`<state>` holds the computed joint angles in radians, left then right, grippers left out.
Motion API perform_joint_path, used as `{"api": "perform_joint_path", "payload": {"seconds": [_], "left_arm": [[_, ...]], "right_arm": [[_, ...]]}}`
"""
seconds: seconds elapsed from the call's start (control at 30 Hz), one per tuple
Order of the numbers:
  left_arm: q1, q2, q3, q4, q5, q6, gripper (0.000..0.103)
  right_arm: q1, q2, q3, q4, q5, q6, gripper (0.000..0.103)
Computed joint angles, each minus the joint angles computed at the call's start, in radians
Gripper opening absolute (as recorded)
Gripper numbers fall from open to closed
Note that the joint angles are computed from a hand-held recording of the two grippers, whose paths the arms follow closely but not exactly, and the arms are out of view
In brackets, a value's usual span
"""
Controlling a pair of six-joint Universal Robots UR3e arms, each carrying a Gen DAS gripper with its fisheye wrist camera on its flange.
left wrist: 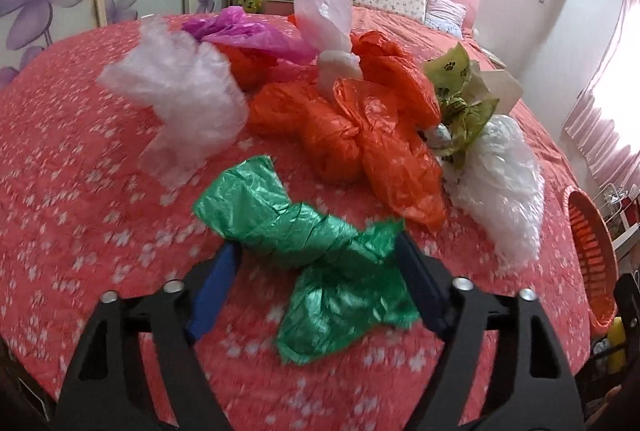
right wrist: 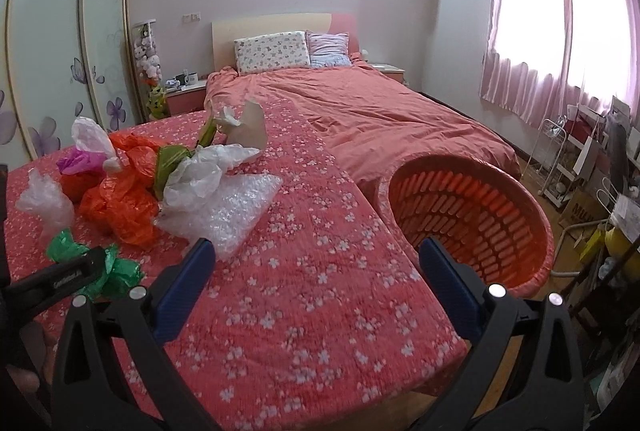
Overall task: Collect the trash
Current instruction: 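Grasp the green plastic bag with the left tool while the right tool reaches toward the clear bag, then grasp the clear plastic bag with the right tool while the left tool holds the green bag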
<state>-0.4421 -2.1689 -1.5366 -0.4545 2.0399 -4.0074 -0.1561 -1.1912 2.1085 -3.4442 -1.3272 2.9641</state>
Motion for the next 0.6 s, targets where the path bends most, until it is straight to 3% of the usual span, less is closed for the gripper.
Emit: {"api": "perform_joint_path", "payload": {"seconds": [0.13, 0.33, 0.6], "left_arm": [[0.001, -0.026, 0.044, -0.042, 0.01, 0.03, 0.057], [0.005, 0.016, -0.052, 0.06, -0.006, 0.084, 0.036], [-0.021, 0.083, -0.109, 0.124, 0.059, 0.152, 0.033]], "right_arm": [[0.01, 0.029, -0.04, 0.01, -0.004, 0.006, 0.099], [0.034, 0.079, -0.111, 0.035, -0.012, 0.023, 0.099], [0.082, 0.162, -0.268, 0.079, -0.001, 0.056, 0.099]]}}
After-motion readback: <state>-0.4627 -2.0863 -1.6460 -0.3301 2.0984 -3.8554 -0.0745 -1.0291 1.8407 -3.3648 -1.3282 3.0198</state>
